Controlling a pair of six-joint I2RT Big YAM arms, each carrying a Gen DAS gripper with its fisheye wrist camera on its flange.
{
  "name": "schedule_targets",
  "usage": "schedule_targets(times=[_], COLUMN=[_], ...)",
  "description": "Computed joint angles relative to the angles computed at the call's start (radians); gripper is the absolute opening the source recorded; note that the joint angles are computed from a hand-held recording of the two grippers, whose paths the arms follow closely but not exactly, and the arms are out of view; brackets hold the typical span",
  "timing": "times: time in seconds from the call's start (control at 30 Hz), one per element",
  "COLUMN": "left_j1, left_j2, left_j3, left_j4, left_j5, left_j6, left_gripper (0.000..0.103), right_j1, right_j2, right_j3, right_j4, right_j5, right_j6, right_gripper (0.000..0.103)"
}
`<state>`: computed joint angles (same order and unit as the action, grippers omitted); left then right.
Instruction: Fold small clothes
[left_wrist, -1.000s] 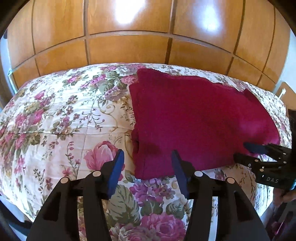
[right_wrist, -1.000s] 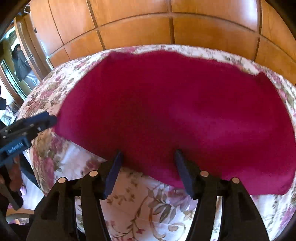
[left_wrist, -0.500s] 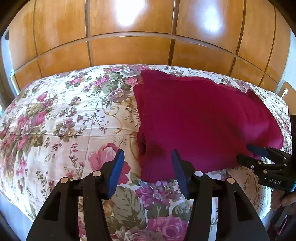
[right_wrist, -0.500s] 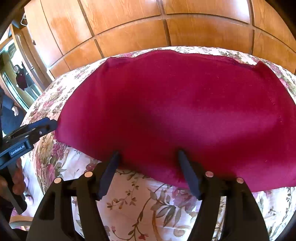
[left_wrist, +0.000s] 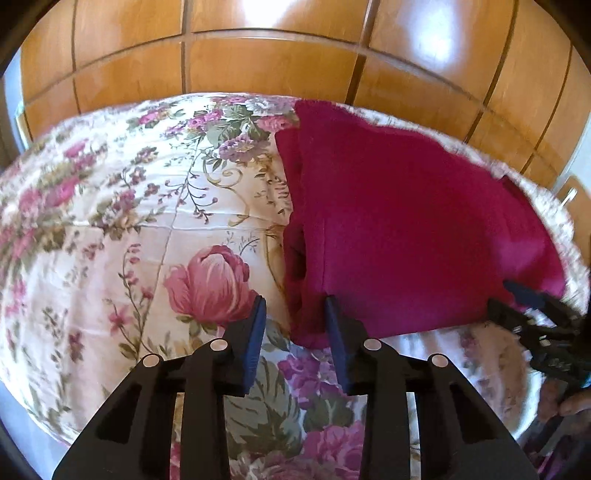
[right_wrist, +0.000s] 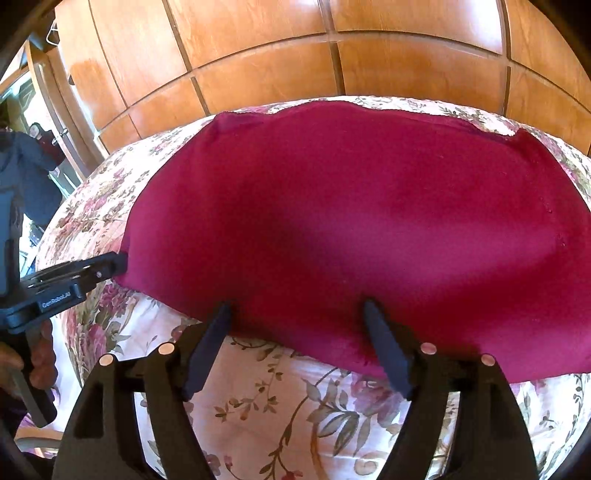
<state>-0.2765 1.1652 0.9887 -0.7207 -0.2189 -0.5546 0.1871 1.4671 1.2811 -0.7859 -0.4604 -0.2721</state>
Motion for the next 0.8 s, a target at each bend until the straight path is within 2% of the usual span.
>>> schedule_targets(times=[0.03,0.1,0.27,0.37,0.57,0.73,0.8], left_j1=[0.02,0.052,0.154,0.194,0.242,0.242,0.24], left_j2=[-0.024,-0.049,0.005,0.082,0.205,0.282,0.306], left_j3=[-0.016,-0.023,0.066,0.134,0.231,0.31,0.332], left_j4=[0.034,0.071,0.089,0.083,0.083,0.052,0.04], left_j5=[0.051,0.097,0.222,0.263,0.347,0.346,0.343], left_j6=[-0.007,-0.023,0.001,0.013,-0.021,-0.015,-0.003], left_gripper=[0.032,0.032,0.032,0.032,0.032,0.032,0.005], right_j1=[0.0,0.0,-0.001,-0.002,-0.007,-0.003,0.001], right_j2=[0.001,0.002,-0.003,-0.005,-0.007,-0.011,-0.014], right_j3=[0.002,-0.001,-0.013,-0.016,-0.02,-0.026,-0.029], right_j4=[-0.001,0.007,0.026,0.031,0.034,0.037,0.042], right_j5=[0.0,-0.006,-0.01,-0.013,-0.025,-0.024,-0.017], right_j6=[0.0,0.0,0.01,0.01,0.004,0.0,-0.003], right_gripper=[0.076,0.076,0.077,0.077,0.077,0.08,0.081])
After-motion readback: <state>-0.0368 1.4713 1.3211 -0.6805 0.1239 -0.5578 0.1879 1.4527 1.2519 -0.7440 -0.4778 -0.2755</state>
